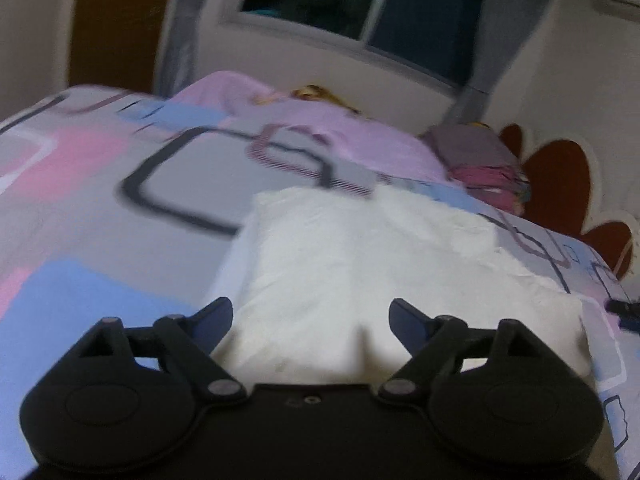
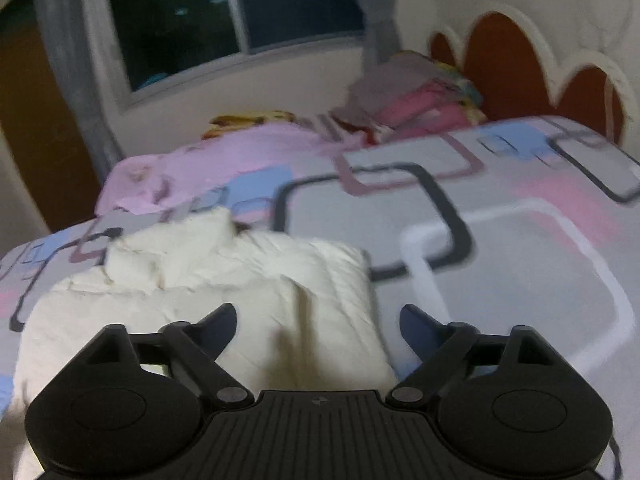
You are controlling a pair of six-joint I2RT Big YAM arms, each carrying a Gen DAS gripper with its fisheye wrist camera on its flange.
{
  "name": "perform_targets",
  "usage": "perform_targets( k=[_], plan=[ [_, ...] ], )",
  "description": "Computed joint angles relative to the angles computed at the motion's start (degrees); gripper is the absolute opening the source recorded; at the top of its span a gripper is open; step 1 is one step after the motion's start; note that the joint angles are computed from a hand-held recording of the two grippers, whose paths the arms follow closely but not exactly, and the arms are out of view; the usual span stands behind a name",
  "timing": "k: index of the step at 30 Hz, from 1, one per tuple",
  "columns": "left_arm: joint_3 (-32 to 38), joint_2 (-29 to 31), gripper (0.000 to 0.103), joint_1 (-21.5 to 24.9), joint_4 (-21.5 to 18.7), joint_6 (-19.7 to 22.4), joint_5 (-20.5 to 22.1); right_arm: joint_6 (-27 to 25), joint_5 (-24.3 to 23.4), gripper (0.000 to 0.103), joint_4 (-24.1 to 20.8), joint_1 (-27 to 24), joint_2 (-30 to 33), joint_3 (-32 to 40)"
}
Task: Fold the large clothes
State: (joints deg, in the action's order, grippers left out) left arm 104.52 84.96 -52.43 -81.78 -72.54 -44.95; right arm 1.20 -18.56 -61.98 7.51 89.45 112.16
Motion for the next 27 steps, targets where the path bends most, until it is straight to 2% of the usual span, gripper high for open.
perform_targets(
  k=[1, 3, 4, 6, 8, 11, 13, 15, 16, 18, 21, 23, 26, 27],
  plan=[
    [0.76, 1.04, 0.075, 1.02, 2.41, 3.38, 1.11, -0.50, -0.39, 0.061, 0.01, 0.83, 1.01, 0.96],
    [1.68, 2.99, 0.071, 2.84, 7.17, 9.51, 3.84, -0.75, 0.08, 0.039, -2.65, 2.63, 4.04, 4.06],
    [1.94, 3.95, 0.068, 3.63, 9.25, 11.91, 5.43, -0.84, 0.30, 0.039, -3.07, 3.37, 4.97, 4.52],
    [1.34, 5.11, 0.068, 4.86, 12.28, 13.98, 9.40, -2.21, 3.26, 0.039, -4.08, 4.89, 6.61, 4.67],
    [1.20, 6.79, 0.068, 5.32, 10.73, 13.44, 11.20, -4.14, 7.23, 0.039, -7.14, 5.87, 8.66, 4.90],
    [-0.85, 6.70, 0.069, 4.85, 11.15, 14.85, 10.92, -6.27, 7.86, 0.040, -7.60, 6.14, 8.75, 3.51],
    [0.76, 6.63, 0.069, 4.95, 8.75, 14.94, 12.10, -6.75, 8.52, 0.040, -8.48, 6.13, 8.42, 4.79],
    [0.23, 4.92, 0.080, 5.07, 9.81, 15.79, 9.57, -5.09, 6.14, 0.040, -4.86, 5.25, 6.99, 4.11],
    [0.57, 4.66, 0.091, 5.58, 9.32, 15.93, 8.14, -4.66, 5.80, 0.040, -4.46, 5.27, 7.28, 4.87],
    [1.41, 4.77, 0.091, 7.90, 9.49, 16.39, 7.32, -4.63, 6.51, 0.040, -5.65, 6.04, 10.04, 8.92],
    [2.10, 5.65, 0.089, 12.52, 12.34, 18.73, 10.64, -4.39, 9.01, 0.040, -9.34, 7.06, 15.89, 16.46],
    [2.90, 7.03, 0.088, 14.90, 12.52, 20.40, 13.30, -4.50, 10.20, 0.040, -12.75, 7.10, 19.98, 21.09],
    [2.13, 8.23, 0.091, 17.76, 10.18, 19.05, 18.53, -6.76, 10.51, 0.040, -11.64, 6.87, 20.55, 19.64],
    [0.09, 7.43, 0.091, 18.21, 11.59, 19.27, 19.95, -7.54, 10.82, 0.040, -10.60, 6.95, 19.80, 18.14]
  ],
)
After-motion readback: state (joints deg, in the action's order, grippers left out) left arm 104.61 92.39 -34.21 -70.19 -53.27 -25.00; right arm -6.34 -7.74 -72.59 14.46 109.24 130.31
